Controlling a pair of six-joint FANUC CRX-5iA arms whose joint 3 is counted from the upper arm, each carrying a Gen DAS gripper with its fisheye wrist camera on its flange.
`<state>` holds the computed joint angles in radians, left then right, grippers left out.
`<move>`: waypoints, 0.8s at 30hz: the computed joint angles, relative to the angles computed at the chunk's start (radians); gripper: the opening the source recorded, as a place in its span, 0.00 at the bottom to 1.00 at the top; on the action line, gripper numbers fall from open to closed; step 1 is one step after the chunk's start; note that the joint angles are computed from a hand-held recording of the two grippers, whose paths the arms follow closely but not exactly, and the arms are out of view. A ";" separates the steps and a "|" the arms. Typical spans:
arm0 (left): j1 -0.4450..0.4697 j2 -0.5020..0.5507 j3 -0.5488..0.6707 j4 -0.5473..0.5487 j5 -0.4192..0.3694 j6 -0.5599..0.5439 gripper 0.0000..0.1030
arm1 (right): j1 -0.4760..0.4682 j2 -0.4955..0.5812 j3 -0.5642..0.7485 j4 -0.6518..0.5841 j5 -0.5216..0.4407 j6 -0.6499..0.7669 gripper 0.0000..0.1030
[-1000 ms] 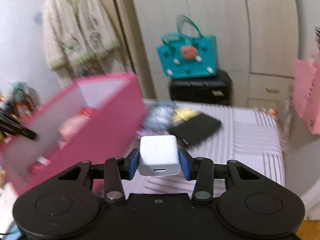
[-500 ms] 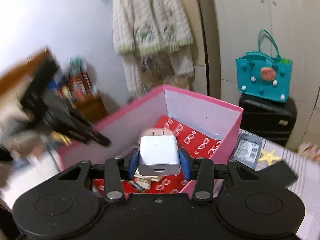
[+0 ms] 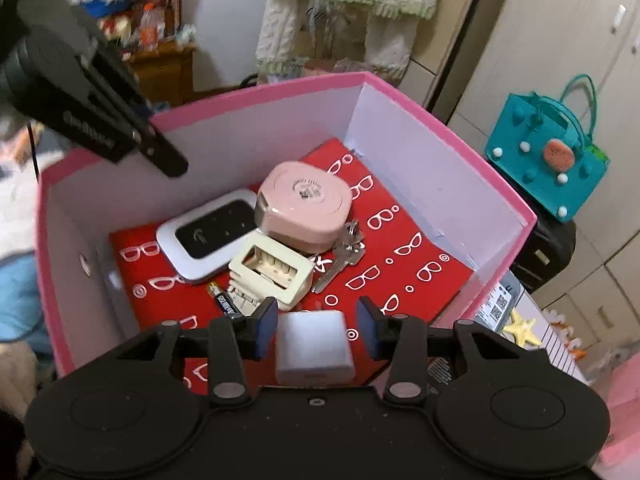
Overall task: Organize rigid objects
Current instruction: 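Lower the white charger into the box beside the cream holder, release, then grasp the black rectangular power bank with the right gripper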
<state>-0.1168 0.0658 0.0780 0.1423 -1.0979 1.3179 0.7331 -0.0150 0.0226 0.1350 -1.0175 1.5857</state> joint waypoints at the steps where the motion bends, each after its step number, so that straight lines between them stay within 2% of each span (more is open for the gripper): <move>1: -0.002 -0.003 -0.003 -0.004 0.007 -0.001 0.09 | -0.003 -0.018 -0.014 0.000 0.022 -0.018 0.48; 5: -0.001 -0.006 -0.008 0.005 0.013 -0.008 0.09 | -0.049 -0.105 -0.066 -0.029 0.113 -0.090 0.50; 7: 0.011 -0.002 -0.007 0.028 0.001 -0.022 0.09 | -0.082 -0.128 -0.070 -0.055 0.125 -0.086 0.48; 12: 0.016 -0.010 -0.015 0.037 0.009 -0.060 0.09 | -0.176 -0.189 -0.128 -0.077 0.183 -0.225 0.51; 14: 0.008 -0.019 -0.025 0.024 0.024 -0.066 0.09 | -0.213 -0.187 -0.143 -0.083 0.193 -0.282 0.52; 19: 0.010 -0.033 -0.046 0.031 0.044 -0.092 0.10 | -0.292 -0.137 -0.144 -0.147 0.183 -0.307 0.52; 23: 0.028 -0.045 -0.063 0.067 0.045 -0.117 0.10 | -0.303 -0.075 -0.138 -0.082 0.179 -0.378 0.53; 24: 0.031 -0.050 -0.069 0.073 0.046 -0.122 0.10 | -0.305 -0.059 -0.135 -0.062 0.178 -0.413 0.56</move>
<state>-0.0856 0.0158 0.0090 0.2157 -1.0515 1.1964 0.4284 -0.0741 -0.1120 0.0727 -0.8393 1.1725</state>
